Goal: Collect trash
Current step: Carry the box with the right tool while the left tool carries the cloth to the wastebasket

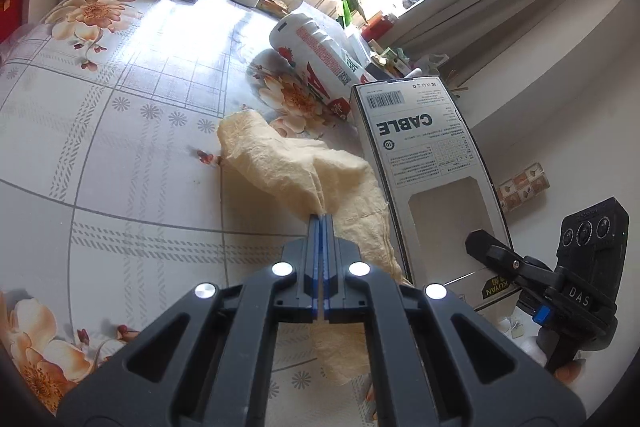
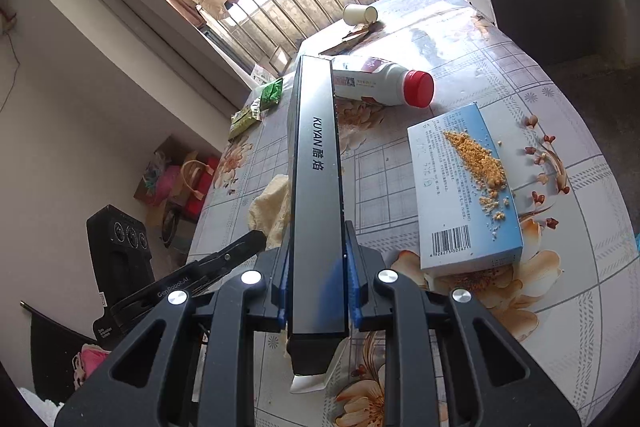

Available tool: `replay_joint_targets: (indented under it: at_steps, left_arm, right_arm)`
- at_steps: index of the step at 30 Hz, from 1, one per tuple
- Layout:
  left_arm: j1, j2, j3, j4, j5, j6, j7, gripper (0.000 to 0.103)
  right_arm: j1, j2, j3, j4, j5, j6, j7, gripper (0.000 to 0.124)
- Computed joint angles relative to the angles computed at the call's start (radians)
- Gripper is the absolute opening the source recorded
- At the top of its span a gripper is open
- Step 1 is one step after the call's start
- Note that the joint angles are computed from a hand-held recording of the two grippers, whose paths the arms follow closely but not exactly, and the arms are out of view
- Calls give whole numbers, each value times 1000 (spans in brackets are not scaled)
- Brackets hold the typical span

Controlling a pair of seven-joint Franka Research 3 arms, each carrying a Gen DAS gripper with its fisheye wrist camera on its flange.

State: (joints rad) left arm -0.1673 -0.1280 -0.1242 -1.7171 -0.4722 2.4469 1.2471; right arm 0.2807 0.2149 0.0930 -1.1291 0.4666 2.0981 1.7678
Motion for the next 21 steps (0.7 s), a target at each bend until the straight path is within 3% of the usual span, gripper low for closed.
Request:
replay_joint_targets:
  at_steps: [4, 13, 21]
  left_arm:
    - [8, -57, 11, -22, 29, 21, 3, 0]
    - [10, -145, 17, -43, 190, 48, -70, 0]
    - [-16, -156, 3, 5, 299, 56, -70, 0]
  right_arm:
    - [4, -107, 5, -147, 57, 183, -60, 22]
    - [-10, -260, -22, -323, 234, 343, -119, 22]
    - [-32, -498, -78, -591, 223, 478, -75, 22]
